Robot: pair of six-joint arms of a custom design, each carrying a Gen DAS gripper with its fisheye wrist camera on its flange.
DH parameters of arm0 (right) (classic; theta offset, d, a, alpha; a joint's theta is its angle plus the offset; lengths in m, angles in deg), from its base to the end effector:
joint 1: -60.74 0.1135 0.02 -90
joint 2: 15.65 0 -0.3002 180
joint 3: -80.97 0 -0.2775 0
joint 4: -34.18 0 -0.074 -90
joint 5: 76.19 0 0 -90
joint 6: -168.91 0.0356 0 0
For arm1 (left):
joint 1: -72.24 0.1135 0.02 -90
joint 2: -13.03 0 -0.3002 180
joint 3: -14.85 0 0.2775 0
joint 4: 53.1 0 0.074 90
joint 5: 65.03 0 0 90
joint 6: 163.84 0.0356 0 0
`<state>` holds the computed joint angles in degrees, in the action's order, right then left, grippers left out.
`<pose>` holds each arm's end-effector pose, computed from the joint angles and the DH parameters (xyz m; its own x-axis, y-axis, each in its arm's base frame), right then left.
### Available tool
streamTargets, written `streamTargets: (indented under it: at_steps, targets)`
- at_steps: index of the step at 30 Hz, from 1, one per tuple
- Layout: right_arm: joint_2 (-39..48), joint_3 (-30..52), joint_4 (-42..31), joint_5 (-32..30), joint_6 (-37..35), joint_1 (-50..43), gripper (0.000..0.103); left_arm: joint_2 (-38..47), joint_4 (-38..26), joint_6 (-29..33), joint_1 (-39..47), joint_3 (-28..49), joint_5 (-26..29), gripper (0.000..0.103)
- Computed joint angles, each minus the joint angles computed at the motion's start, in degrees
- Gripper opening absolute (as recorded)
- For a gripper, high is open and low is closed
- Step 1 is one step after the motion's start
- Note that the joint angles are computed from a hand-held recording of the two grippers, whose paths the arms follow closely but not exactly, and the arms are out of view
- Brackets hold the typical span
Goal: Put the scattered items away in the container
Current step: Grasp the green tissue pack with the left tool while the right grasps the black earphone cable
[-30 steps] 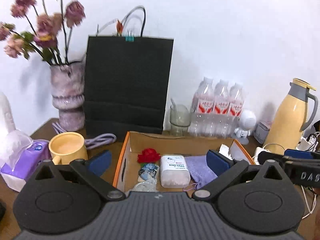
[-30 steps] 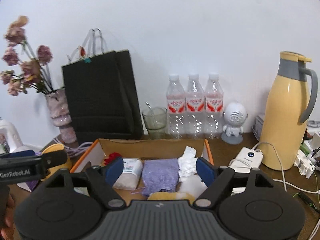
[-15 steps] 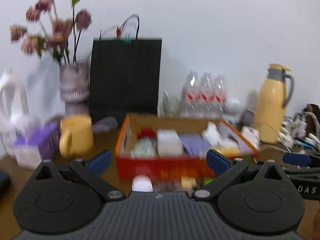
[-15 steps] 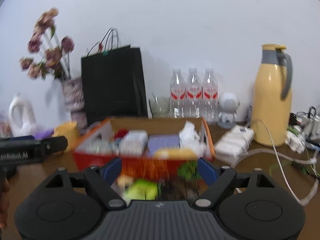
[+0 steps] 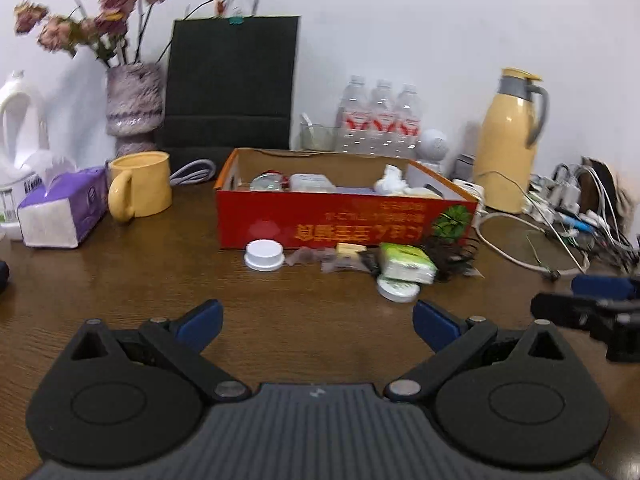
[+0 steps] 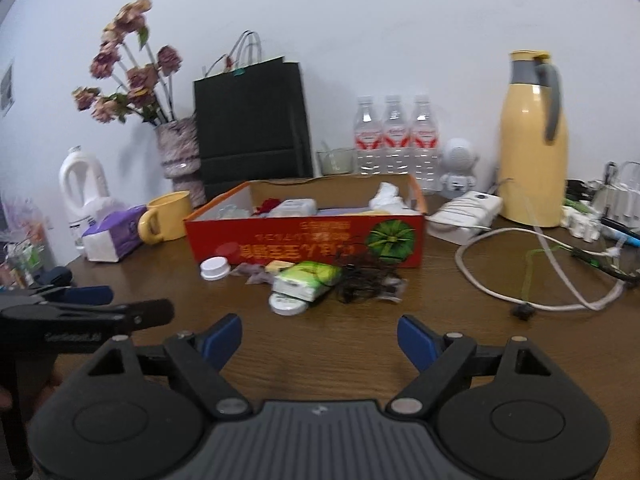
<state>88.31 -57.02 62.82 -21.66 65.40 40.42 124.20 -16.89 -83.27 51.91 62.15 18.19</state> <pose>0.2969 -0.0879 0.1034 -0.4606 -0.0323 -0.8870 -0.2875 0.9509 0.1146 0.3273 -0.1168 0.0935 -0.4699 0.0006 -0.8827 0.1723 0.9808 -0.0911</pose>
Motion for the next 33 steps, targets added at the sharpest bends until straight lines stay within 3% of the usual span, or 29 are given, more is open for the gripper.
streamTargets:
  at_steps: [7,14,15,17,18,19,20,21,24,30,31,33]
  targets:
    - [7.83,8.72,1.22,9.11,2.40,6.79,0.082,2.61,-5.16,-0.23,3.79,5.73,3.12,0.103]
    - [17.87,27.01,-8.49,12.27,4.95,7.91,0.080,7.06,-8.97,4.62,1.83,13.77,8.49,0.103]
    - [19.10,29.41,-10.35,11.54,5.15,7.95,0.075,7.82,-8.78,5.93,1.17,14.71,9.30,0.103]
    - [21.47,34.93,-16.68,11.02,4.56,8.26,0.049,9.13,-8.75,8.54,-0.19,16.43,9.95,0.103]
    - [22.39,37.09,-19.48,10.88,4.02,8.40,0.042,9.91,-9.27,9.96,-0.94,17.65,9.91,0.103]
    - [23.01,38.57,-21.41,10.30,3.72,8.34,0.021,10.73,-9.89,10.99,-1.59,18.92,9.57,0.103]
    - [23.35,39.54,-22.69,9.27,3.84,8.10,0.010,11.62,-10.69,11.82,-2.26,20.48,8.97,0.103]
    - [23.34,40.01,-23.57,7.79,3.78,7.70,0.009,12.48,-11.46,12.10,-2.82,22.03,8.35,0.103]
    - [21.58,38.03,-19.95,3.55,7.19,5.72,0.004,15.33,-16.66,11.58,-3.80,28.16,8.09,0.095]
    - [19.36,32.61,-2.13,-3.83,19.76,0.17,0.003,18.80,-25.73,9.01,-4.98,36.99,5.63,0.063]
    - [19.57,32.61,-1.06,-4.59,20.95,-0.31,0.003,18.93,-26.68,8.72,-5.01,37.56,5.55,0.051]
    - [20.06,33.04,-0.96,-6.05,21.31,-0.83,0.003,19.14,-28.07,8.02,-5.04,38.26,4.87,0.048]
